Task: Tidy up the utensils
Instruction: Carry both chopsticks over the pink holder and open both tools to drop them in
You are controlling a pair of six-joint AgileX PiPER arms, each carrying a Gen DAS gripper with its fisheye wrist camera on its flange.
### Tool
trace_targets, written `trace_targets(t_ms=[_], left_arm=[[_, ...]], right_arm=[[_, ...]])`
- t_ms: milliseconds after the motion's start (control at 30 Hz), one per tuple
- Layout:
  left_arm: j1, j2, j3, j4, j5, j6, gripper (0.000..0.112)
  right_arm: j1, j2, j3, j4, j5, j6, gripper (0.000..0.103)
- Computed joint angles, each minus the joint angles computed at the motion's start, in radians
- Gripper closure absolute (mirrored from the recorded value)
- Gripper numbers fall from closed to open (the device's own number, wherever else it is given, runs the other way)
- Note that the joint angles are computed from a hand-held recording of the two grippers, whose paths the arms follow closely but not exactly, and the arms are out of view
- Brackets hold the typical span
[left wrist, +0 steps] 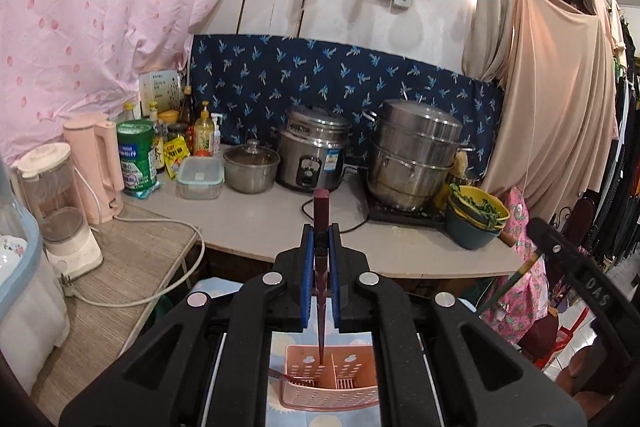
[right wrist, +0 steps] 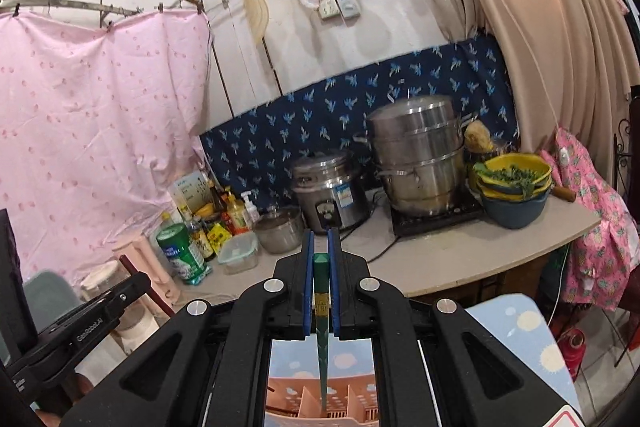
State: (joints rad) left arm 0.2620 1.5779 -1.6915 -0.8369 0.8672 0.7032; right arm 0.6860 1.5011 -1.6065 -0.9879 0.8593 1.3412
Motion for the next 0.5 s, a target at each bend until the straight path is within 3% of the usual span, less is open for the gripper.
trace_targets(t_ms=[300, 400, 433, 500], left_arm=[[-0.041, 0.086, 0.05, 0.08, -0.024, -0.003, 0.105], [-0.044, 0.085, 0.073, 0.086, -0.049, -0.002, 0.104], [-0.041, 0.084, 0.078, 0.081, -0.049, 0.002, 0.102], [-0.039, 0.081, 0.081, 0.086, -0.051, -0.009, 0.082]], right_arm=[[-0.097, 0.04, 0.168, 0.116, -0.169, 0.043, 0.096], [-0.093, 0.035, 0.199, 0.094, -0.175, 0.073, 0.092], [-0.09, 0.031, 0.207, 0.09, -0.175, 0.08, 0.09], [-0.087, 0.015, 0.226, 0.083, -0.174, 0.097, 0.081]])
